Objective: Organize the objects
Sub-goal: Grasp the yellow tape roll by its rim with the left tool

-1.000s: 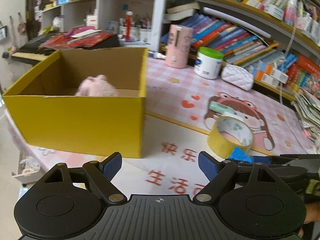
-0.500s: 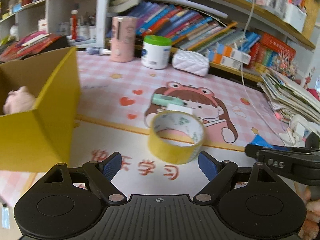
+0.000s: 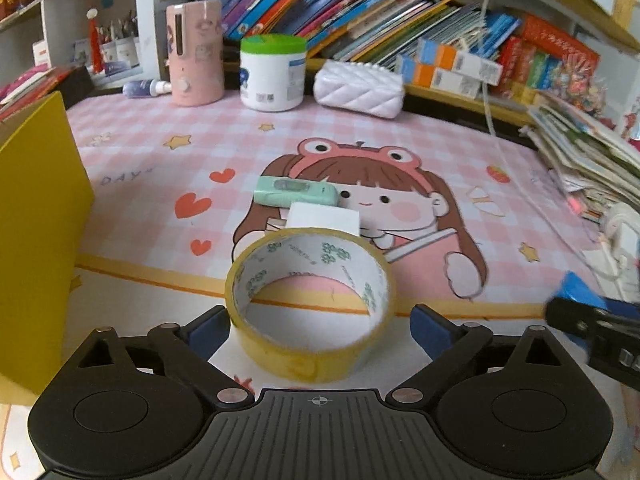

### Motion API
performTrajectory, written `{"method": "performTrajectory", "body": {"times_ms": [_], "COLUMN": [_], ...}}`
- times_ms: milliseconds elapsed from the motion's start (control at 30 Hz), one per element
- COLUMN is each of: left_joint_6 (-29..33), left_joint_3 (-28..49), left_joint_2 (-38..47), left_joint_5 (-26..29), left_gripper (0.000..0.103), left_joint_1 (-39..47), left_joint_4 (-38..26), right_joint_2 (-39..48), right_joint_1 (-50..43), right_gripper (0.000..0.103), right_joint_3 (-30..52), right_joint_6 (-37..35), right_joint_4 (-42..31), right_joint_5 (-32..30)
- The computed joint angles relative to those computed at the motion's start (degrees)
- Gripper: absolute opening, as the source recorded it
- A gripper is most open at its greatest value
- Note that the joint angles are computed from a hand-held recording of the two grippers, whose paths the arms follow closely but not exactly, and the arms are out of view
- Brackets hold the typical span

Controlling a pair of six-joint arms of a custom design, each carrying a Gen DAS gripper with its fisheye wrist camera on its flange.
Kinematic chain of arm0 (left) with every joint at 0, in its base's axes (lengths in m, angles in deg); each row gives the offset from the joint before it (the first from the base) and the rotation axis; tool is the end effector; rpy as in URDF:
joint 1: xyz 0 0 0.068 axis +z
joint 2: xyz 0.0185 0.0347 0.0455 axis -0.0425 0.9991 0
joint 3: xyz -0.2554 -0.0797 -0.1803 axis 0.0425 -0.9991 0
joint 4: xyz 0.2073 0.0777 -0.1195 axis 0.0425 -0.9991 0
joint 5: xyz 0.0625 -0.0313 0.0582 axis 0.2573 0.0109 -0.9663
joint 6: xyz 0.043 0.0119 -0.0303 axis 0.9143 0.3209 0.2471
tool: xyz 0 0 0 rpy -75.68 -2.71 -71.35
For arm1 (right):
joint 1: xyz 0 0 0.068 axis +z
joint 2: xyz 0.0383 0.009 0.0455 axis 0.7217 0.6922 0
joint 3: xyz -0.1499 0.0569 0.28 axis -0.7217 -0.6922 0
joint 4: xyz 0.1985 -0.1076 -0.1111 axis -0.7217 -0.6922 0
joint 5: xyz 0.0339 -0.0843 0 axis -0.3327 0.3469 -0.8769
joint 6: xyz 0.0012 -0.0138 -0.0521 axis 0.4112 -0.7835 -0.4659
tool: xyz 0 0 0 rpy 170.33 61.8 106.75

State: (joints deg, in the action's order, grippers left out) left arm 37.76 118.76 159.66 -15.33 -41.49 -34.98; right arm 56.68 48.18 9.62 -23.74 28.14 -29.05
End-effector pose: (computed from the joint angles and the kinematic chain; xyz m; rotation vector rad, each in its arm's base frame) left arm 0.2690 -0.1941 0.0531 -0.4206 2.3731 0.0439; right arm 0.3121 0.0199 0.0752 -0.3863 2.3477 0.2367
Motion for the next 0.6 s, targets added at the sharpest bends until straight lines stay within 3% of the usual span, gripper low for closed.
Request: {"method": "performTrajectory", "body": {"times_ms": [333, 600], "left_joint_6": [2.6, 4.0], "left_joint_3": [4.21, 1.97], "left_joint_2": [2.97, 0.84], "left_joint_5": [0.63, -0.55], "left_gripper": [0.095, 0.092], "left_joint_1": [3.24, 2.04], "left_joint_4": [-1.69, 0.25], "right_joint_2": [1.53, 1.38], "right_joint_1": [-0.67, -0.08], "right_gripper": [0.034, 0.034], "right_joint_3": [2.68, 2.53], "right_joint_6": [-0.24, -0.07], "right_joint_4": [-2.09, -1.84], "right_joint_5": [0.31, 0.38]}}
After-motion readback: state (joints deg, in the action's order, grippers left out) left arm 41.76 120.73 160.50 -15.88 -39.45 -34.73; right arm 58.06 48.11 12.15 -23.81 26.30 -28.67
